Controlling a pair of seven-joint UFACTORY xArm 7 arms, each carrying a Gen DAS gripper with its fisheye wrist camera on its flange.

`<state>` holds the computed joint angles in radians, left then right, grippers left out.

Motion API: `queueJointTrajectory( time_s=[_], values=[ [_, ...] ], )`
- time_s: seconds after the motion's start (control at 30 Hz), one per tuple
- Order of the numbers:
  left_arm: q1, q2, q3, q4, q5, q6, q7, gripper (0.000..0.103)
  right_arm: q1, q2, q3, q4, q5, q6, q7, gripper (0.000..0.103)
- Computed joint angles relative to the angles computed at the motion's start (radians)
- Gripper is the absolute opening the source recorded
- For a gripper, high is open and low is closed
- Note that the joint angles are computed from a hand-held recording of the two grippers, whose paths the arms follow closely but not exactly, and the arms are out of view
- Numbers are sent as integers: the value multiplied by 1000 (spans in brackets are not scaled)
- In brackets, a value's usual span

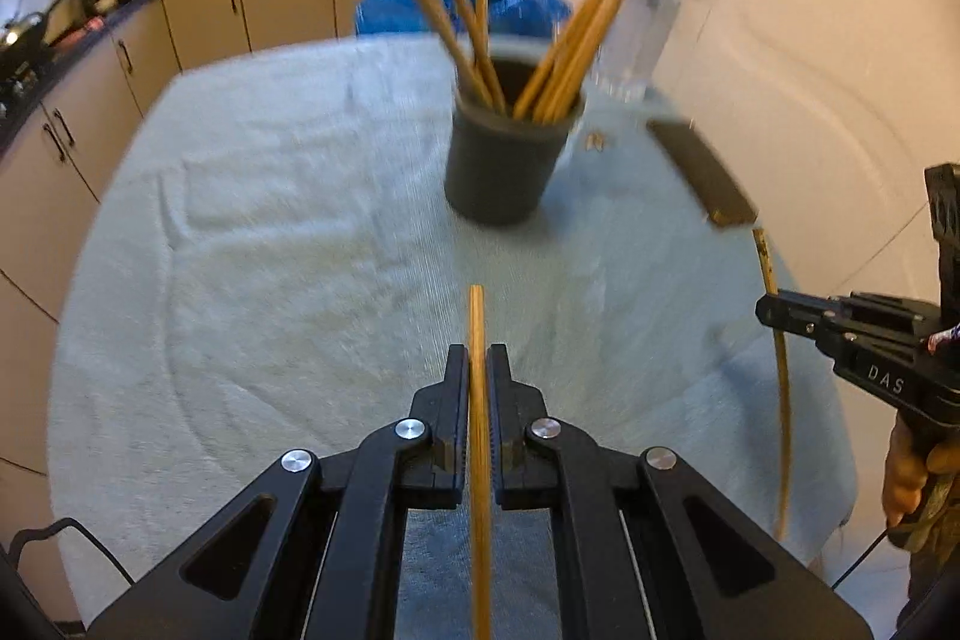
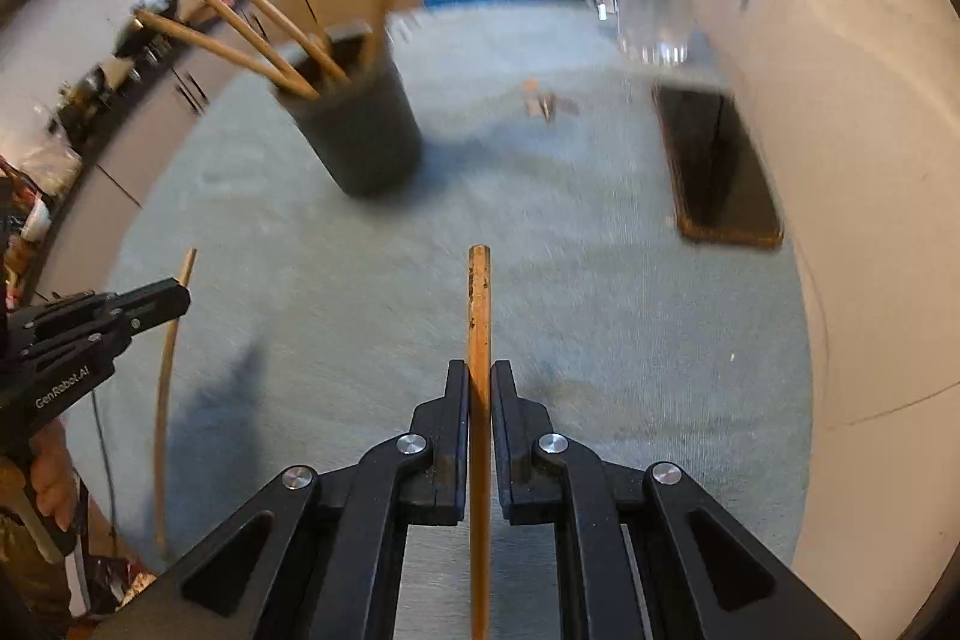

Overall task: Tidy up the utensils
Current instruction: 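Lift both held chopsticks and carry them over the holder cup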

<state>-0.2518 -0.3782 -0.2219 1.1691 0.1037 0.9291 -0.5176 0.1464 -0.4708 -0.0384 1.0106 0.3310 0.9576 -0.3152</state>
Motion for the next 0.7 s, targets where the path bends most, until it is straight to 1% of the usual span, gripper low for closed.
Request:
queueJointTrajectory(
  time_s=[0.17, 0.27, 0.33, 0.53, 0.7],
  values=[
    [31, -68, -41, -7, 85, -50, -67, 5, 21, -94, -10, -56, 46, -106, -24, 7],
    [58, -104, -71, -13, 135, -80, -121, 5, 31, -146, -7, -100, 47, -174, -20, 7],
    [70, -129, -87, -17, 158, -102, -148, 5, 44, -169, -12, -111, 51, -201, -16, 7],
    [97, -185, -108, -33, 186, -151, -175, 5, 73, -225, -30, -145, 50, -233, -9, 7],
    [115, -205, -118, -19, 192, -173, -171, 5, 99, -237, -47, -147, 59, -251, -14, 7]
  ],
)
